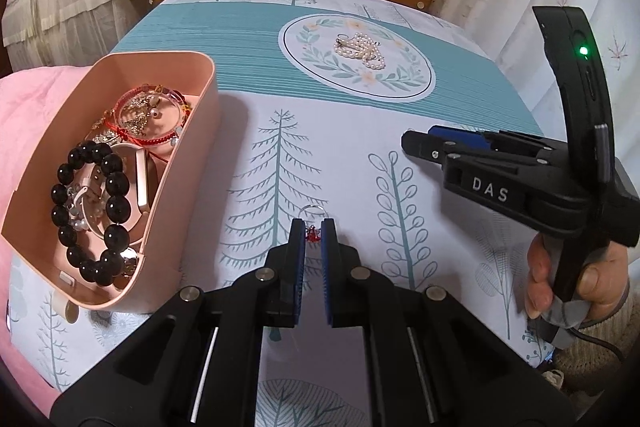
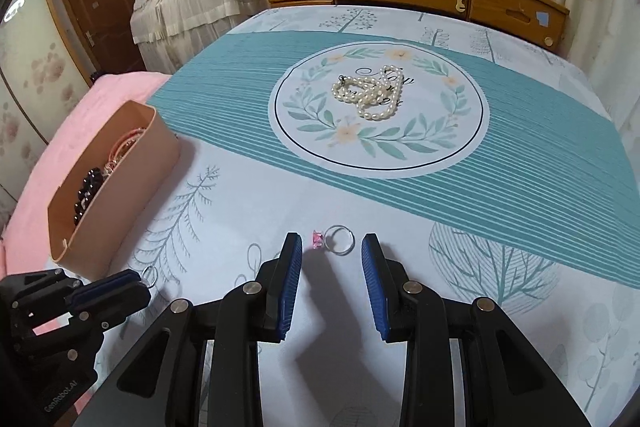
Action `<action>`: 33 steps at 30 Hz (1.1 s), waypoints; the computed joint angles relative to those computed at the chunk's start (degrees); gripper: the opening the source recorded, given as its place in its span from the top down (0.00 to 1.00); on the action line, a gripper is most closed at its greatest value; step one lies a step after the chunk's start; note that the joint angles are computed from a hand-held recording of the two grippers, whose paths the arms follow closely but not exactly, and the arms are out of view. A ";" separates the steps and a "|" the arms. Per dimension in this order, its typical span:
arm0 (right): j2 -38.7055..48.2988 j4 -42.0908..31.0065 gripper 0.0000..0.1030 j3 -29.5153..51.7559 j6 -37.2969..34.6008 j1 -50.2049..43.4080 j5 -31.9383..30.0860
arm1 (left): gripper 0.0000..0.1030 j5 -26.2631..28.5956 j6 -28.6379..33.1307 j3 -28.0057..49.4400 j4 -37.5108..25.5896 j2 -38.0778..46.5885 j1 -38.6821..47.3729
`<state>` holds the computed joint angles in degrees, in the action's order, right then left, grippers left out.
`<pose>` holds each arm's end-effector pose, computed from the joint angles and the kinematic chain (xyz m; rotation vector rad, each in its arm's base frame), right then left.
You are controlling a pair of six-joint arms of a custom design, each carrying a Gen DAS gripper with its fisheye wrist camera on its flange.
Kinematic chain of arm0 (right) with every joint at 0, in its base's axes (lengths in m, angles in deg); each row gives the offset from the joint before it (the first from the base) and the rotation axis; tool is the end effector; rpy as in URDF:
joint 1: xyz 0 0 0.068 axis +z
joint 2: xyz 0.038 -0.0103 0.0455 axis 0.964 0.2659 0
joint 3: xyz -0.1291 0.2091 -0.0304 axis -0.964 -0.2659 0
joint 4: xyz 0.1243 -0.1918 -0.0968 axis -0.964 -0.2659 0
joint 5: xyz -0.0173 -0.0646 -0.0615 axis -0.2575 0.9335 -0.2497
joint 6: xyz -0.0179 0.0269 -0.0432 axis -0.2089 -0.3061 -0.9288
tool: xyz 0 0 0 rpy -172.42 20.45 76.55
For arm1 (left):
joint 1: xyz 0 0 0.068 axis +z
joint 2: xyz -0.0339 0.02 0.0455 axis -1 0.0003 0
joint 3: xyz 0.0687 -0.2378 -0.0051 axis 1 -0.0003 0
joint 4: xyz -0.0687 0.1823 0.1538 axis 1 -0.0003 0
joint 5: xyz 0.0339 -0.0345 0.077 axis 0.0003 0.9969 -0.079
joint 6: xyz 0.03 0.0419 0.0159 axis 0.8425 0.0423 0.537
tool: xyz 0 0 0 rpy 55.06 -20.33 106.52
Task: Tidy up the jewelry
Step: 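Grasp the pink-gem ring with the right tool while the left holds its ring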
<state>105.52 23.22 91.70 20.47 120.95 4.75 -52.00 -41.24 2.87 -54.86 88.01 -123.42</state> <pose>0.2065 0.1979 0.1049 0.1530 2.5895 0.0764 0.1974 -0.1344 0.0932 0.5265 2.5178 -0.4268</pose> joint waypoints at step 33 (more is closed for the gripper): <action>6.22 1.59 0.85 4.15 -1.83 1.88 6.50 | 0.95 2.93 -0.39 0.66 0.20 0.93 2.13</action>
